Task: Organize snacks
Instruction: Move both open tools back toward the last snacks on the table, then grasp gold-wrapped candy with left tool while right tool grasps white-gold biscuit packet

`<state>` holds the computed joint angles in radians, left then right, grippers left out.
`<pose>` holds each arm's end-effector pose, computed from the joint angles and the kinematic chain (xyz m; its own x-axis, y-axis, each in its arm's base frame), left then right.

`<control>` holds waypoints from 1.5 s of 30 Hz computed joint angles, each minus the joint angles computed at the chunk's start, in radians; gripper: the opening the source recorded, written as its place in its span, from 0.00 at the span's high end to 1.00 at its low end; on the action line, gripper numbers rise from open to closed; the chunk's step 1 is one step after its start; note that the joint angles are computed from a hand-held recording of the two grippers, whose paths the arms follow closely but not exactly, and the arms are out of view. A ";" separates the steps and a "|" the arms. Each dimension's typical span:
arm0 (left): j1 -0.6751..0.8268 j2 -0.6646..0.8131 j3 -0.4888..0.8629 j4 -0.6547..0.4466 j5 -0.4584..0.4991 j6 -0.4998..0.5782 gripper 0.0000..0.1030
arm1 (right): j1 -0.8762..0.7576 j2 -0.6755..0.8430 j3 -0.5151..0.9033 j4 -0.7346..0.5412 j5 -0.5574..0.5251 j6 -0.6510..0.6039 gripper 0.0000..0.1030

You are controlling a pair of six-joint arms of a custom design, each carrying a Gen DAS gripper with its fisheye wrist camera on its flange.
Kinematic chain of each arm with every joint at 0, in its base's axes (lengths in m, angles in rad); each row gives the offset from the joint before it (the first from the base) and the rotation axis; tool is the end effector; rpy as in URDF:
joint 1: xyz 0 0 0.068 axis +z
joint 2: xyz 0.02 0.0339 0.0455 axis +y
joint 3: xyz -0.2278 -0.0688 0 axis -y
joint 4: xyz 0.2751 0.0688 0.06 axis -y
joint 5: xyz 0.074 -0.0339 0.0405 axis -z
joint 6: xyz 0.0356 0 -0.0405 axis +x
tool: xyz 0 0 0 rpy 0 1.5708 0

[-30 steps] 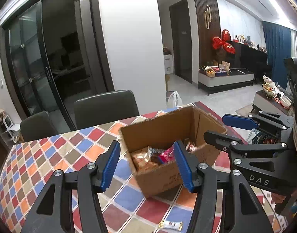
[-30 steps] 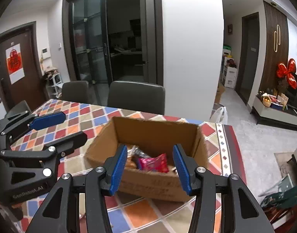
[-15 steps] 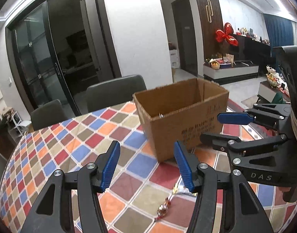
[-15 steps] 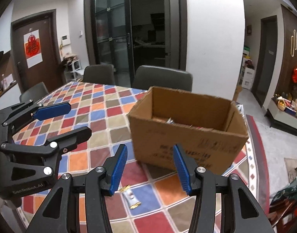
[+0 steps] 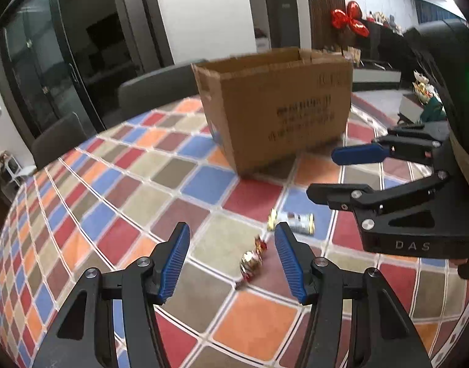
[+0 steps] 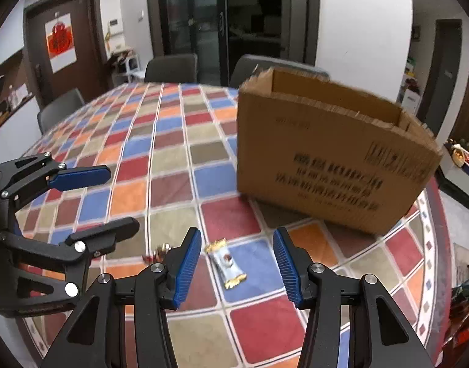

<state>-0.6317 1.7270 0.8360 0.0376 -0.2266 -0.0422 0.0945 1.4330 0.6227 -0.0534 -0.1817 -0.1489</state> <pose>0.2844 -0.1982 0.0804 -0.6268 0.4077 -0.6640 0.4302 0.8916 0.1414 0.2907 0.0340 0.0983 -0.7174 -0.2146 -0.6628 -0.3196 0.9467 0.0395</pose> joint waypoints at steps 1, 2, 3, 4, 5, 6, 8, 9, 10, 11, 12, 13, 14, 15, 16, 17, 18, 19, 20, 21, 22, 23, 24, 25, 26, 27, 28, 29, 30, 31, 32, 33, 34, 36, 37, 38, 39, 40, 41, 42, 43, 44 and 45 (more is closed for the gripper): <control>0.004 0.016 0.001 0.005 0.013 0.001 0.45 | 0.003 0.019 0.004 0.001 0.004 -0.004 0.52; 0.008 0.034 0.005 0.009 0.027 -0.001 0.45 | 0.006 0.034 0.007 0.003 0.007 -0.005 0.52; 0.011 0.052 0.010 0.010 0.041 -0.003 0.45 | 0.008 0.048 0.009 0.003 0.008 -0.007 0.52; 0.013 0.071 0.017 0.011 0.052 -0.006 0.45 | 0.010 0.061 0.013 0.003 0.012 -0.011 0.52; 0.016 0.086 0.022 0.014 0.063 -0.010 0.45 | 0.013 0.070 0.014 0.006 0.017 -0.013 0.52; 0.019 0.106 0.032 0.013 0.080 -0.016 0.45 | 0.016 0.082 0.015 0.010 0.023 -0.016 0.52; 0.026 0.142 0.050 0.010 0.105 -0.030 0.45 | 0.017 0.102 0.019 0.014 0.024 -0.020 0.52; 0.031 0.160 0.057 0.014 0.114 -0.033 0.46 | 0.018 0.120 0.025 0.017 0.026 -0.022 0.52; 0.035 0.180 0.066 0.014 0.121 -0.041 0.46 | 0.017 0.131 0.028 0.020 0.025 -0.022 0.52; 0.038 0.195 0.073 0.014 0.126 -0.046 0.46 | 0.016 0.144 0.035 0.020 0.024 -0.023 0.52; 0.042 0.213 0.085 0.014 0.133 -0.052 0.48 | 0.017 0.161 0.042 0.021 0.025 -0.023 0.52; 0.045 0.228 0.093 0.015 0.138 -0.056 0.49 | 0.017 0.183 0.051 0.021 0.024 -0.023 0.52; 0.048 0.240 0.102 0.015 0.144 -0.059 0.49 | 0.016 0.199 0.060 0.018 0.020 -0.027 0.52; 0.050 0.252 0.111 0.015 0.147 -0.060 0.50 | 0.015 0.217 0.070 0.016 0.017 -0.032 0.52; 0.050 0.266 0.121 0.015 0.144 -0.066 0.50 | 0.016 0.233 0.079 0.013 0.016 -0.034 0.52; 0.052 0.276 0.128 0.015 0.147 -0.069 0.50 | 0.015 0.252 0.090 0.011 0.011 -0.036 0.52; 0.056 0.290 0.140 0.014 0.152 -0.070 0.52 | 0.013 0.269 0.102 0.009 0.006 -0.039 0.52; 0.058 0.305 0.152 0.009 0.152 -0.074 0.54 | 0.015 0.287 0.114 0.009 0.005 -0.040 0.52; 0.060 0.314 0.160 0.008 0.153 -0.077 0.55 | 0.013 0.300 0.123 0.008 0.005 -0.041 0.52; 0.064 0.323 0.168 0.006 0.158 -0.080 0.56 | 0.014 0.319 0.135 0.010 0.006 -0.042 0.52; 0.068 0.332 0.175 0.004 0.169 -0.084 0.60 | 0.015 0.333 0.146 0.009 0.008 -0.043 0.52; 0.072 0.336 0.179 0.004 0.176 -0.087 0.62 | 0.016 0.341 0.153 0.008 0.010 -0.045 0.52; 0.075 0.343 0.184 0.003 0.184 -0.089 0.64 | 0.019 0.354 0.163 0.008 0.012 -0.047 0.52; 0.078 0.350 0.190 0.004 0.195 -0.094 0.68 | 0.019 0.361 0.168 0.007 0.010 -0.050 0.52; 0.081 0.354 0.193 0.003 0.202 -0.096 0.71 | 0.021 0.370 0.175 0.008 0.009 -0.053 0.52; 0.083 0.360 0.199 0.000 0.210 -0.098 0.77 | 0.022 0.376 0.181 0.006 0.009 -0.056 0.52; 0.086 0.363 0.201 0.001 0.216 -0.100 0.77 | 0.023 0.380 0.184 0.005 0.009 -0.058 0.52; 0.087 0.361 0.197 0.007 0.219 -0.102 0.77 | 0.025 0.387 0.190 0.004 0.010 -0.061 0.52; 0.089 0.357 0.193 0.010 0.220 -0.105 0.77 | 0.024 0.387 0.191 0.000 0.009 -0.063 0.52; 0.090 0.349 0.185 0.015 0.225 -0.111 0.77 | 0.026 0.394 0.197 -0.002 0.009 -0.066 0.52; 0.091 0.342 0.179 0.018 0.231 -0.115 0.77 | 0.027 0.400 0.202 -0.003 0.010 -0.069 0.52; 0.091 0.333 0.171 0.021 0.234 -0.119 0.77 | 0.030 0.407 0.207 -0.005 0.012 -0.071 0.52; 0.089 0.325 0.164 0.023 0.232 -0.123 0.77 | 0.033 0.414 0.213 -0.006 0.015 -0.075 0.52; 0.085 0.308 0.151 0.023 0.225 -0.133 0.77 | 0.040 0.430 0.228 -0.013 0.027 -0.078 0.52; 0.084 0.303 0.147 0.025 0.224 -0.135 0.77 | 0.042 0.440 0.237 -0.014 0.031 -0.073 0.52; 0.083 0.295 0.141 0.027 0.222 -0.141 0.77 | 0.041 0.446 0.244 -0.017 0.030 -0.070 0.52; 0.082 0.290 0.137 0.028 0.218 -0.146 0.77 | 0.043 0.457 0.254 -0.021 0.030 -0.068 0.52; 0.081 0.285 0.133 0.028 0.213 -0.150 0.77 | 0.046 0.464 0.261 -0.022 0.034 -0.069 0.52; 0.082 0.280 0.128 0.031 0.215 -0.155 0.77 | 0.048 0.468 0.264 -0.022 0.037 -0.070 0.52; 0.083 0.277 0.126 0.031 0.217 -0.158 0.77 | 0.052 0.474 0.269 -0.021 0.042 -0.070 0.53; 0.084 0.273 0.123 0.031 0.215 -0.161 0.77 | 0.055 0.477 0.271 -0.020 0.045 -0.069 0.60; 0.084 0.269 0.120 0.032 0.212 -0.165 0.77 | 0.055 0.479 0.272 -0.020 0.040 -0.068 0.64; 0.085 0.267 0.118 0.033 0.213 -0.166 0.77 | 0.054 0.480 0.274 -0.023 0.034 -0.066 0.67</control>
<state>-0.5469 1.9940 0.9539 0.0702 -0.0140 -0.2085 0.1483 1.9133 0.8962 -0.0760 -0.1479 -0.2149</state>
